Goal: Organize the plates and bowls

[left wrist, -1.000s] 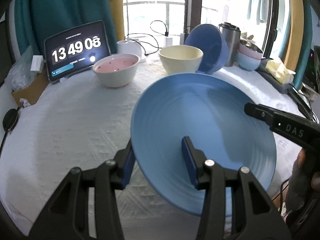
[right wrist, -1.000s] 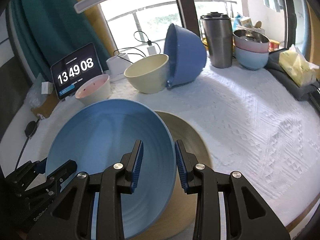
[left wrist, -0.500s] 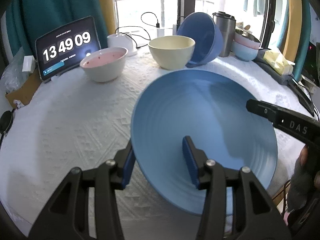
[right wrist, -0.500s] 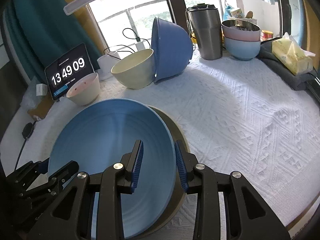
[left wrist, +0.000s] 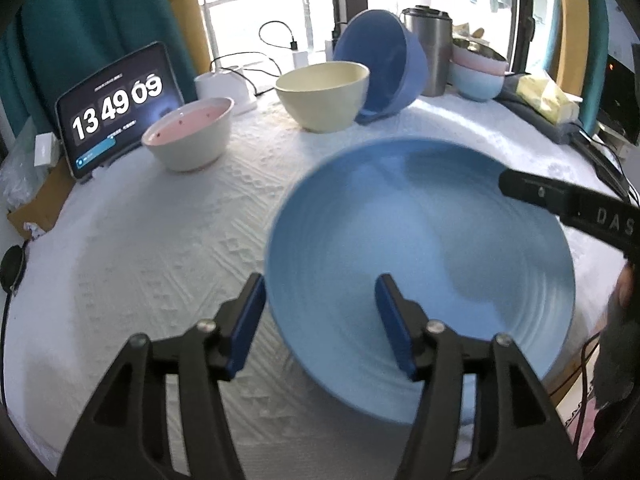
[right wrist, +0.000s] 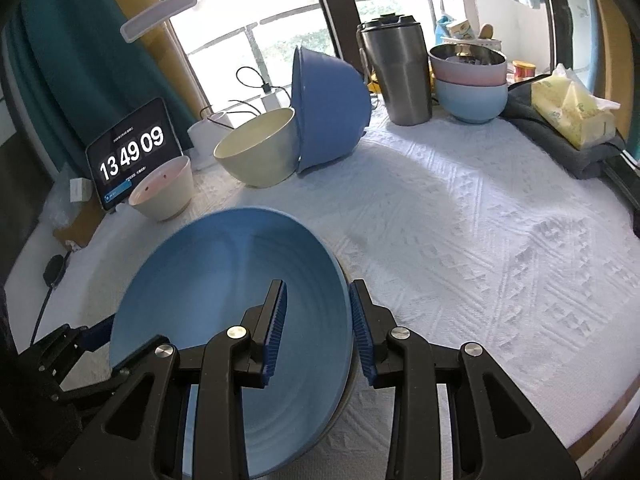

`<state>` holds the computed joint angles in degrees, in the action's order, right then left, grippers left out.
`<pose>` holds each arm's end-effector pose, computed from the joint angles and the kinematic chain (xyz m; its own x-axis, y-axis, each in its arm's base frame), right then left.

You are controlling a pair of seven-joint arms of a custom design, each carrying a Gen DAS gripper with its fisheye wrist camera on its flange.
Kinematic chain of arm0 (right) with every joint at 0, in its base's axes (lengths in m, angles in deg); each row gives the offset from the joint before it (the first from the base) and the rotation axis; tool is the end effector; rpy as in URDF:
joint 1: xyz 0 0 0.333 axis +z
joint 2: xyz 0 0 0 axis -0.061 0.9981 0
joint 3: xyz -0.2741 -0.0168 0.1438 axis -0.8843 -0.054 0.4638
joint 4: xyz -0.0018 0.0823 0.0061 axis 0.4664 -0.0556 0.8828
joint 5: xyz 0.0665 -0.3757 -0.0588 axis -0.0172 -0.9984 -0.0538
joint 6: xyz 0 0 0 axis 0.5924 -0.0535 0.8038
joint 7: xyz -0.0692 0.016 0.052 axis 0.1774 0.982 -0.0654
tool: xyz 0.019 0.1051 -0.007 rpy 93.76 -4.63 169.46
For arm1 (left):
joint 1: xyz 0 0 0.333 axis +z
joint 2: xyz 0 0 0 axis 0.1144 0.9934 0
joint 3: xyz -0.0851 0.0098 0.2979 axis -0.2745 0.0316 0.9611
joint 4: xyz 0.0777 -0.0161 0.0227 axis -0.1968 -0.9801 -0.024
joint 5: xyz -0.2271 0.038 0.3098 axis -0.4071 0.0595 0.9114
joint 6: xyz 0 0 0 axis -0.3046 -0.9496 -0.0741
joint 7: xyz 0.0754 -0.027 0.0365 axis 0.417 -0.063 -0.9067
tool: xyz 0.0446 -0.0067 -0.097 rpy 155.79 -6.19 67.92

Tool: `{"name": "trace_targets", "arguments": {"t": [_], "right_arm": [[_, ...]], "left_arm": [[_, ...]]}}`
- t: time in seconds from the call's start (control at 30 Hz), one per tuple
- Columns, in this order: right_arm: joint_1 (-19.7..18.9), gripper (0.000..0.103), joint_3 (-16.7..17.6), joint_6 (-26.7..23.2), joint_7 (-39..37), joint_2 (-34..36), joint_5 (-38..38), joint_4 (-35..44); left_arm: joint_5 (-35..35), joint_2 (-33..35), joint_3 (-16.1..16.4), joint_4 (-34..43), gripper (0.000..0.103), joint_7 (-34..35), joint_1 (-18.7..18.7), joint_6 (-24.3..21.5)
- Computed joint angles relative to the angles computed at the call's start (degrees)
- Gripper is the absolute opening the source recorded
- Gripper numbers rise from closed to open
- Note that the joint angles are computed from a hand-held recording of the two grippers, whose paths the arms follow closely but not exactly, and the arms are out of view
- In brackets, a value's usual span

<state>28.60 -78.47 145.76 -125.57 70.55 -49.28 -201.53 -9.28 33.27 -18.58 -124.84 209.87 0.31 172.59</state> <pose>0.4776 0.3650 0.4166 -0.5046 -0.8347 -0.2207 -0.5394 0.5043 -0.6743 0.5673 -0.2813 0.3865 -0.6911 -0.7193 -0.0698 -0.5057 0.5503 -0.6644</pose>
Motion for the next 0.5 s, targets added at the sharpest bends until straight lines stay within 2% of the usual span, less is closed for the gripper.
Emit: {"name": "trace_targets", "arguments": {"t": [0.17,0.5], "right_arm": [[0.21,0.035,0.2,-0.8,0.68,-0.48,-0.11,-0.45],[0.09,0.035,0.89,-2.19,3.07,-1.85,-1.07,-1.48]], "left_arm": [[-1.52,-0.61,-1.6,-0.77,0.059,1.41,1.26,1.13],[-3.8,-0.28,-1.98,0.34,0.059,0.47,2.75,2.22]]}}
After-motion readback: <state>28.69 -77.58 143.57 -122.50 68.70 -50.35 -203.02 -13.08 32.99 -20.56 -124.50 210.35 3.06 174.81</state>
